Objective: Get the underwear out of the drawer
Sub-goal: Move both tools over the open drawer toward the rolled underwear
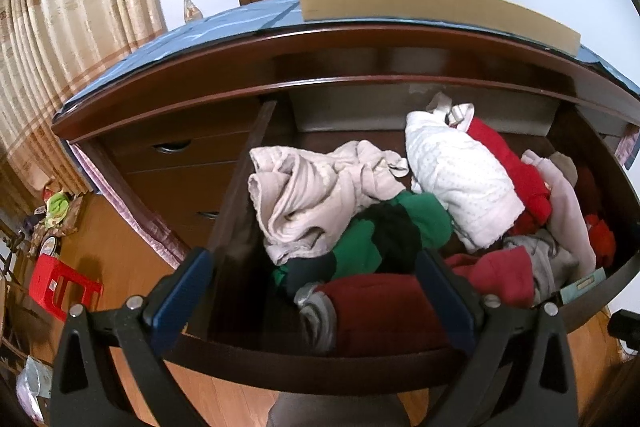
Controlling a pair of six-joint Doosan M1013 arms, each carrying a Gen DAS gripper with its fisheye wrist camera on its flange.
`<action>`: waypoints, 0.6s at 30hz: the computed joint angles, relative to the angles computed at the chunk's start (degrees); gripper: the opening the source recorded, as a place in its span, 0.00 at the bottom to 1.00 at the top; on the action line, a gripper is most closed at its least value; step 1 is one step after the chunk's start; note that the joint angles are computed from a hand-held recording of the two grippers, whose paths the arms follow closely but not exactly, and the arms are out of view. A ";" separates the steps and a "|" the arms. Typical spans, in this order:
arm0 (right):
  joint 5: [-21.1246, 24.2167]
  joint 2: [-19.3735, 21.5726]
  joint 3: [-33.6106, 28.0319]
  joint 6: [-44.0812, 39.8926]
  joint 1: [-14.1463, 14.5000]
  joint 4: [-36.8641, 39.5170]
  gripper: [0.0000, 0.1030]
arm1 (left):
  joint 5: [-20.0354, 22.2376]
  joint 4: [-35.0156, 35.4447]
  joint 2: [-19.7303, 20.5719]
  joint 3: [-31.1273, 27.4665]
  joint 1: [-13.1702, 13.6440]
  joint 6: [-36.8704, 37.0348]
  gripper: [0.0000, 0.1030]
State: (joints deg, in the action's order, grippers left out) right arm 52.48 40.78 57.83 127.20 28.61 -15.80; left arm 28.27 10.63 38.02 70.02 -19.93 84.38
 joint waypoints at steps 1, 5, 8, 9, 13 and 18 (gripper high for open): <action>-0.05 0.03 -0.05 -0.13 -0.06 0.14 0.99 | -0.10 0.30 -0.03 0.07 -0.02 -0.44 1.00; -1.32 -0.33 0.81 1.24 0.10 -0.66 0.99 | -0.44 0.56 -0.13 0.34 -0.02 -0.86 1.00; -1.99 -0.67 1.45 1.01 0.30 -1.20 1.00 | 0.24 0.15 -0.05 0.07 0.00 -0.24 1.00; -2.93 -1.07 2.19 1.61 0.35 -1.58 1.00 | 0.62 -0.11 -0.04 -0.06 0.04 0.20 1.00; -9.90 -3.15 6.19 8.58 -0.24 -2.18 0.99 | 2.80 -4.22 0.09 -1.11 0.34 4.49 0.99; -21.43 -5.70 11.01 22.03 -1.35 -3.59 0.99 | 0.93 -3.56 -0.87 -0.42 0.08 4.30 0.99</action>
State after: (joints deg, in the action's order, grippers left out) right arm 31.05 35.08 68.84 149.22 27.26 -19.39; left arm 29.20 7.07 37.16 69.60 -19.85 88.68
